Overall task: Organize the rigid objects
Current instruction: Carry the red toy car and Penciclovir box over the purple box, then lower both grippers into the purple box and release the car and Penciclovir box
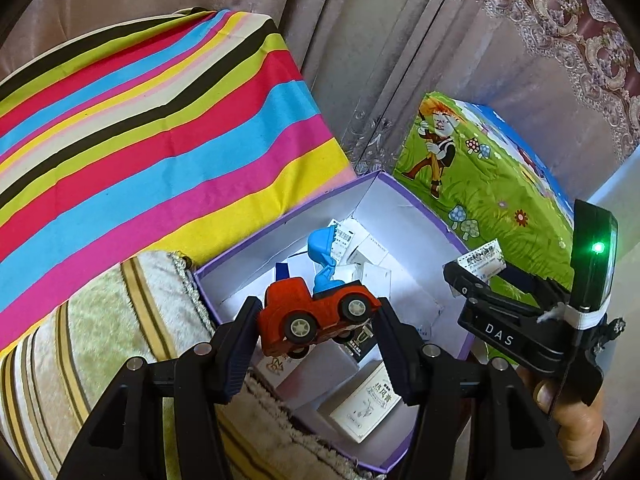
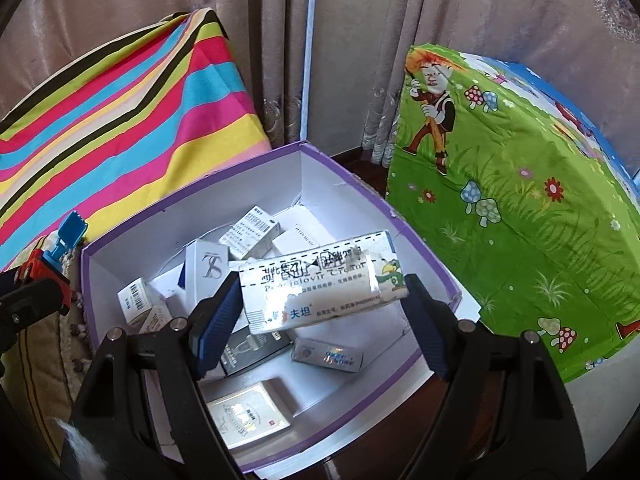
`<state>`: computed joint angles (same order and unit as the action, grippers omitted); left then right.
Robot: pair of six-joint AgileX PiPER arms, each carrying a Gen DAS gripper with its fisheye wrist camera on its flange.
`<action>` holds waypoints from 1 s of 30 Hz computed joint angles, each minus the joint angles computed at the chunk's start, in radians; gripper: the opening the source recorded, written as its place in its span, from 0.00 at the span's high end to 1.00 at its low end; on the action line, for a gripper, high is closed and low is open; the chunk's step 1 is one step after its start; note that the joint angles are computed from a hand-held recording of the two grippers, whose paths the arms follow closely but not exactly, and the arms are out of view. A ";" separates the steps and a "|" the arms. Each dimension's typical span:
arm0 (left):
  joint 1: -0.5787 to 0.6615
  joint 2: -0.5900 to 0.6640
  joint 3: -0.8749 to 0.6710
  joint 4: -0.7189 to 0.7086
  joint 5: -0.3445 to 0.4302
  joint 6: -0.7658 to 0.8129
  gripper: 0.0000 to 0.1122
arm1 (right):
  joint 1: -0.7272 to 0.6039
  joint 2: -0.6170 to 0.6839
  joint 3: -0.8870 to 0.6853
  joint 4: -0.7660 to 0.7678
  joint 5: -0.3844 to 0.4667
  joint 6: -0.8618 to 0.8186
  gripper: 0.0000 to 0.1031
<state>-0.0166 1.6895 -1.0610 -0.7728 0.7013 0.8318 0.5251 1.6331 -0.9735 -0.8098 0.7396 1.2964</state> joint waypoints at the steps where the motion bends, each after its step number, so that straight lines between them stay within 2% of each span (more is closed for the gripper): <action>1: -0.006 0.004 -0.005 0.003 -0.004 -0.006 0.49 | -0.003 0.003 -0.001 -0.007 0.002 0.006 0.21; 13: -0.142 0.151 -0.170 0.136 0.018 -0.212 0.49 | -0.086 0.080 -0.048 0.036 -0.046 -0.057 0.21; 17: -0.174 0.196 -0.224 0.153 0.044 -0.247 0.49 | -0.105 0.086 -0.036 0.041 -0.047 -0.057 0.21; 30: -0.242 0.256 -0.325 0.187 0.043 -0.322 0.49 | -0.172 0.057 0.005 0.050 -0.067 -0.079 0.21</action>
